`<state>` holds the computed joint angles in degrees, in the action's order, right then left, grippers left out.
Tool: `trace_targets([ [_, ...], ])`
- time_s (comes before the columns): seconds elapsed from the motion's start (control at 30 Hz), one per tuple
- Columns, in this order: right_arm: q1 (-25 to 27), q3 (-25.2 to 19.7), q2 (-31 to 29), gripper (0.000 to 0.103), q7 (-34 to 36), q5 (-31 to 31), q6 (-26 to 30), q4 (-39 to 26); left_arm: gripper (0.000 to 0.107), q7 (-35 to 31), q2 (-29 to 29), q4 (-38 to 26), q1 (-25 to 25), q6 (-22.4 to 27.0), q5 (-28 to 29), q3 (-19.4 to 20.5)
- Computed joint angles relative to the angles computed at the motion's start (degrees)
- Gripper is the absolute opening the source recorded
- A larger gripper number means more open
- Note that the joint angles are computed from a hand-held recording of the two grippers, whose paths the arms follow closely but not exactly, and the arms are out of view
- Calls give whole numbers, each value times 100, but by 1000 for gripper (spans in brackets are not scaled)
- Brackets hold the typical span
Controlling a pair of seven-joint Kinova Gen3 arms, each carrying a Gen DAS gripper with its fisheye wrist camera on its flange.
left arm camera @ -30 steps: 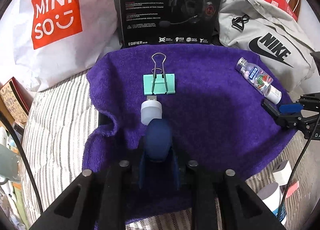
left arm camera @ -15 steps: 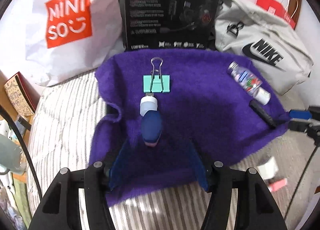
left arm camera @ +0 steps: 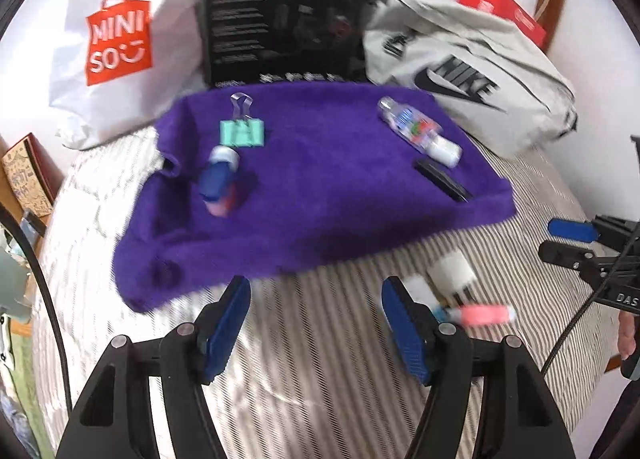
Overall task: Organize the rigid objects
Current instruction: 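Grasp the white ADMD balm stick with the left gripper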
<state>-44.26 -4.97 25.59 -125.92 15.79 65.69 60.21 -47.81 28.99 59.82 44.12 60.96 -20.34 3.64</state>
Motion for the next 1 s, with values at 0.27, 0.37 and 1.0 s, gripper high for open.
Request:
trace_targets([
  [0.27,-296,-70,-608,47,-690,461,-303,870,66,-102,241,-314,116,141,261,125],
  [0.37,-287,-166,-820,47,-927,564,-435,1161,67,-223,411,-541,121,262,395,143],
  [1.0,-29,-454,-995,49,-1048,500,-666,1492,72,-471,526,-706,441,761,25,-12],
])
